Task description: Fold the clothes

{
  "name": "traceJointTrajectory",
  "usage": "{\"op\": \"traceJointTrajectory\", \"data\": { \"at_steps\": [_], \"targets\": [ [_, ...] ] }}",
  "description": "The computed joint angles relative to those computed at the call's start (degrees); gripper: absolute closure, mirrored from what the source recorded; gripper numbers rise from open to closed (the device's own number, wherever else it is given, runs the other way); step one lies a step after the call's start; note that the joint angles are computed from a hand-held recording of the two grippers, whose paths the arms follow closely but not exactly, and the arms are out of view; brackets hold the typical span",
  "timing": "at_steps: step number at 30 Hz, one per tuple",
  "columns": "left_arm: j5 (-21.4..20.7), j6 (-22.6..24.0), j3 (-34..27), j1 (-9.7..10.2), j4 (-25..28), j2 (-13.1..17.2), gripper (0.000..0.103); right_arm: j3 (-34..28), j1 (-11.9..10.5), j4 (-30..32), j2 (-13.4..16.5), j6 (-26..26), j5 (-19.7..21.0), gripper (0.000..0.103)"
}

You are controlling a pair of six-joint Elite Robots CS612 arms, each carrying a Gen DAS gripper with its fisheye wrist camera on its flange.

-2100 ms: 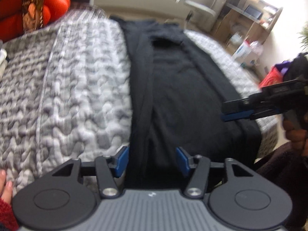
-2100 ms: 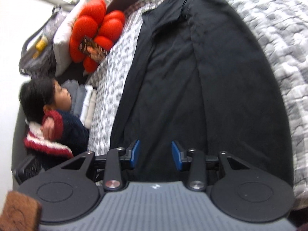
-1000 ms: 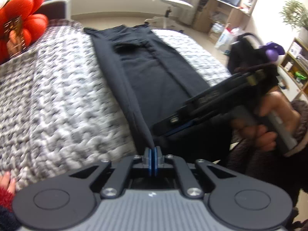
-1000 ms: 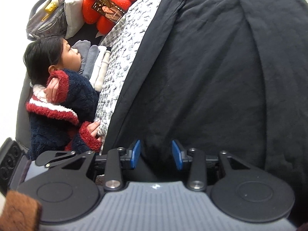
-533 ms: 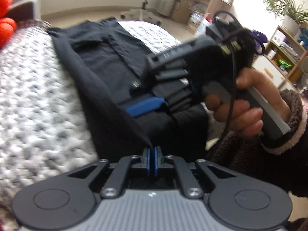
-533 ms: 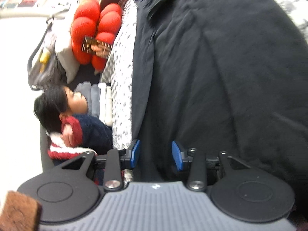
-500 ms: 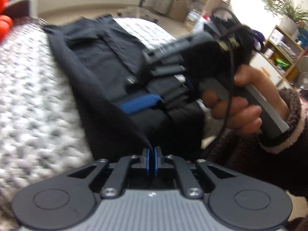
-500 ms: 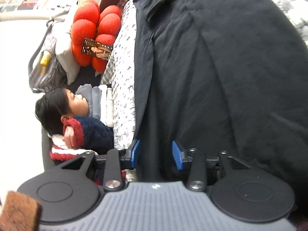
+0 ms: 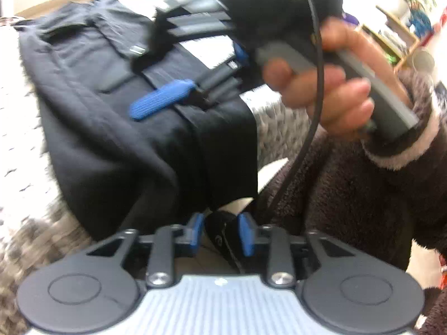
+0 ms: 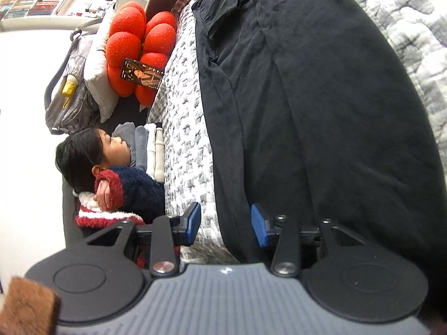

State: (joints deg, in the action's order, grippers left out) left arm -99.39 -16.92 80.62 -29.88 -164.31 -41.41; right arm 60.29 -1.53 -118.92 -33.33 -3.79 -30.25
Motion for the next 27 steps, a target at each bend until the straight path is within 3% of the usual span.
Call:
{"op": "traceJointTrajectory", "data": {
  "at_steps": [7, 10, 16, 17, 21, 24, 27],
  "targets": [
    [6.53, -7.65, 6.56, 0.36, -9.21, -2.84, 0.061, 1.74, -0.28, 2.26, -1.57, -7.69, -1.85, 0.057],
    [9.43, -10.51, 7.19, 0.73, -9.25, -3.24, 0.061, 2.25, -0.07, 5.30, -2.29, -13.73, -2.99, 0.057],
    [10.50, -17.86, 6.61, 1.76, -9.83, -2.08, 0.061, 7.02, 1.00, 0.14, -4.61, -16.86, -9.44, 0.057],
    [10.42, -18.71, 6.56, 1.90, -9.93, -1.90, 0.061, 7.66, 1.32, -0.13, -4.96, -17.94, -11.33, 0.059],
    [10.95, -21.91, 5.90, 2.22, -8.78, -1.25, 0.061, 9.68, 2.26, -2.32, -6.18, -21.87, -18.25, 0.090],
    [10.02, -24.03, 6.26, 2.63, -10.52, -0.97, 0.061, 11.36, 1.47, -8.19, -6.89, -21.01, -18.71, 0.095],
    [8.71, -24.93, 6.76, 2.93, -12.65, -0.74, 0.061, 12.09, 0.00, -12.17, -6.88, -17.91, -16.43, 0.093]
  ]
}}
